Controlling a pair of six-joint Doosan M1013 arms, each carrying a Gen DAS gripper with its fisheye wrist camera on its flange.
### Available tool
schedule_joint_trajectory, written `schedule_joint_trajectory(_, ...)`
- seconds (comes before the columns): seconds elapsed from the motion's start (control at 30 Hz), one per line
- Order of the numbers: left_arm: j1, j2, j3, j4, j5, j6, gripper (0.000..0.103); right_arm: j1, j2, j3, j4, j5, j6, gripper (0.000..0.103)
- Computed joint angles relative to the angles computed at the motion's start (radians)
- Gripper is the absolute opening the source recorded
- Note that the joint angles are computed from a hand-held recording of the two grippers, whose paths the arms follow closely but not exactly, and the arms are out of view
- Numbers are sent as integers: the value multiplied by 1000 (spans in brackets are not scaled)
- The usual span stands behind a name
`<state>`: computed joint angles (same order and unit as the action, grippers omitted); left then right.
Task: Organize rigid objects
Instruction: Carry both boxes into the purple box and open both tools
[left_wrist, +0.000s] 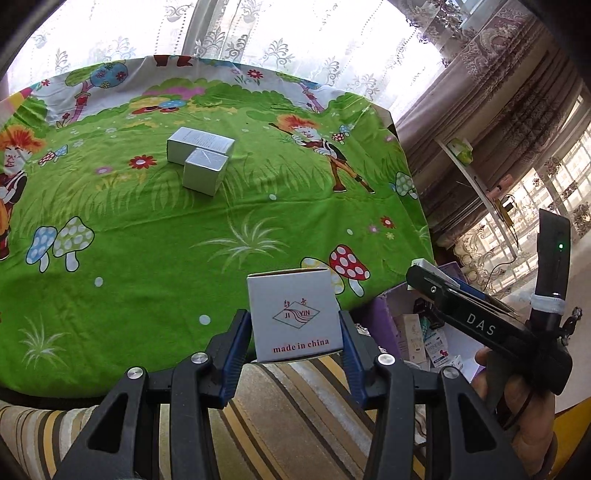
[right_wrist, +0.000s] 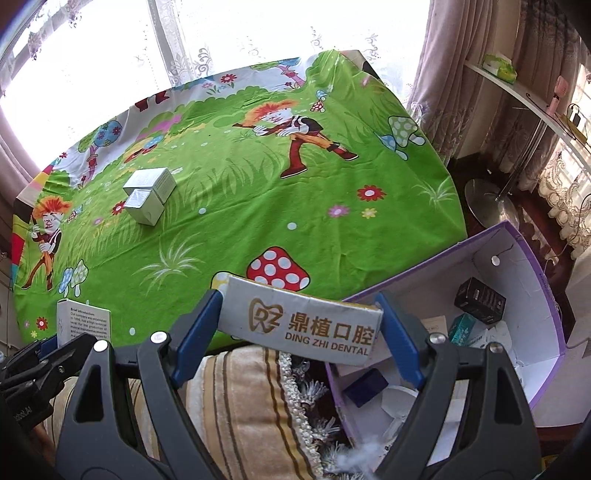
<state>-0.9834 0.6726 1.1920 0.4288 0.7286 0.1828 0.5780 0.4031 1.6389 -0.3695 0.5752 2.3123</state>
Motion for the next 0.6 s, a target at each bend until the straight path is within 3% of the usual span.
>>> schedule_joint_trajectory(0.6,-31,129,-234,-166,66,302,48,-70,-86,119,-122,0,120,86)
